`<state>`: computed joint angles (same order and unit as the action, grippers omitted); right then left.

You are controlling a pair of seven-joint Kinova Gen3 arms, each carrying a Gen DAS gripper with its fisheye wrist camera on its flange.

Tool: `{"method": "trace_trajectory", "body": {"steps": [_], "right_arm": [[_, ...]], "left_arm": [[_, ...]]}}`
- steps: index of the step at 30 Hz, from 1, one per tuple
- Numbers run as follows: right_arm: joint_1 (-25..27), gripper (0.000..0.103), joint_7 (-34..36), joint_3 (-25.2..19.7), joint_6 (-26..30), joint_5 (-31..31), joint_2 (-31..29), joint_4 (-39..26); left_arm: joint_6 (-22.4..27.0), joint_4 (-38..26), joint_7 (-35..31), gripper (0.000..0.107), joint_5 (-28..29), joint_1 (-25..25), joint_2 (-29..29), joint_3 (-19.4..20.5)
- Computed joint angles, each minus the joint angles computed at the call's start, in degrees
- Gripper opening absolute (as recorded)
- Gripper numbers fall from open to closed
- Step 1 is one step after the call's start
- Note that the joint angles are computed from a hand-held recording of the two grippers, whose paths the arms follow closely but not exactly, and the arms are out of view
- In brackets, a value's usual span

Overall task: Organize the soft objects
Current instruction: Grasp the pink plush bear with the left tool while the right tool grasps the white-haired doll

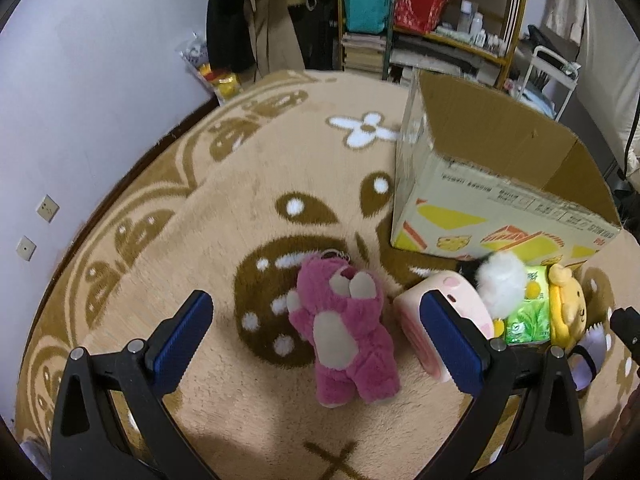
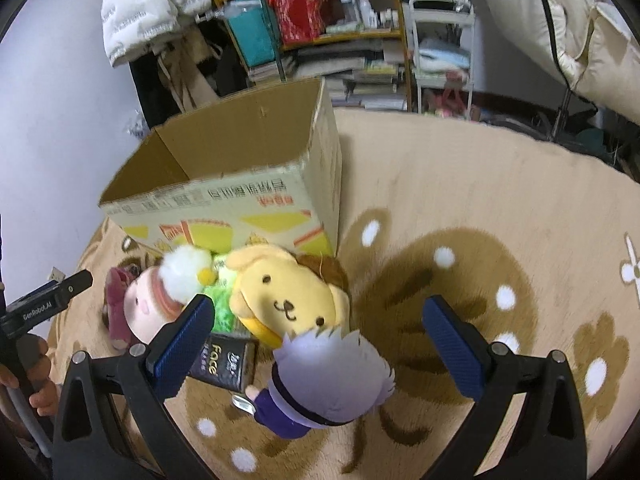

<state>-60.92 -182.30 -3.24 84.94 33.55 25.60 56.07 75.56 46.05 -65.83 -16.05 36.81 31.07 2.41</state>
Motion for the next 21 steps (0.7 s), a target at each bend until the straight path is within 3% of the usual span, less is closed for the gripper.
{"method": "trace_trajectory", "body": {"steps": [21], "right_arm": [[7.8,0.101,8.4,-1.9,-6.4,-14.7,1.5,1.2]], "left_arm": [[15.9,-15.7,-2.5,0.102,6.2,-2.3,11.7,-0.8]]}}
